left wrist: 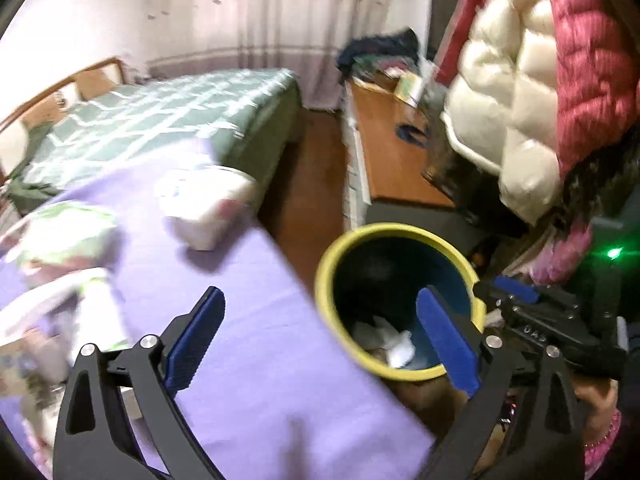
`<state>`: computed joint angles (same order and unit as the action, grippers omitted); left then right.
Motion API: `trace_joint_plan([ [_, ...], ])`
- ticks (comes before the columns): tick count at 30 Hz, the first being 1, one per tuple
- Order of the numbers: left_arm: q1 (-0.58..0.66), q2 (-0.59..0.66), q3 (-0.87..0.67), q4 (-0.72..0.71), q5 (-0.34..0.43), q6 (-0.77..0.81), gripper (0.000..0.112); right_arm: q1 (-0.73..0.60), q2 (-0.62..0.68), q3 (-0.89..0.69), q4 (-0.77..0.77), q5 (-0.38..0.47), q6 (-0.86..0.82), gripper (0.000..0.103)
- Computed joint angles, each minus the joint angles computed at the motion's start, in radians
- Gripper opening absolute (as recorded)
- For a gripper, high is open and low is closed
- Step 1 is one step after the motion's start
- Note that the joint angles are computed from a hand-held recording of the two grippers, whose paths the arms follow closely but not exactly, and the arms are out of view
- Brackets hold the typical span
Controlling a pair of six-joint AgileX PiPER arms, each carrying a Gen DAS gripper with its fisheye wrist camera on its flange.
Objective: Collect trash
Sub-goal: 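Move the right tool toward the green plastic wrapper on the table, then grasp the green plastic wrapper with the right tool and lift it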
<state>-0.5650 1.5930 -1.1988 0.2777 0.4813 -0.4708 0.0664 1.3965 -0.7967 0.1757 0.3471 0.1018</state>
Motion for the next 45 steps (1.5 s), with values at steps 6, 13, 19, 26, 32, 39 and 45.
trace_joint_plan([
  [6, 0.189, -0.255, 0.181, 0.053, 0.022, -0.052, 0.097, 0.174, 0.049, -0.076, -0.104, 0.011, 0.148, 0.040],
  [13, 0.545, -0.484, 0.332, -0.118, 0.021, 0.199, 0.098, 0.395, 0.122, -0.222, -0.271, 0.060, 0.355, 0.040],
  [19, 0.924, -0.550, 0.394, -0.565, 0.023, 0.727, 0.098, 0.586, 0.245, -0.426, -0.337, 0.125, 0.431, 0.041],
  [26, 1.216, -0.515, 0.425, -0.908, 0.074, 1.166, 0.098, 0.729, 0.469, -0.802, -0.311, 0.252, 0.366, 0.041],
  [32, 1.312, -0.441, 0.383, -1.029, 0.116, 1.320, 0.098, 0.797, 0.705, -1.172, -0.381, 0.433, 0.336, 0.050],
  [39, 1.313, -0.358, 0.324, -1.053, 0.117, 1.345, 0.098, 0.817, 0.896, -1.481, -0.403, 0.596, 0.297, 0.055],
  [45, 1.276, -0.304, 0.288, -1.046, 0.091, 1.314, 0.098, 0.745, 0.974, -1.673, -0.312, 0.688, 0.265, 0.055],
])
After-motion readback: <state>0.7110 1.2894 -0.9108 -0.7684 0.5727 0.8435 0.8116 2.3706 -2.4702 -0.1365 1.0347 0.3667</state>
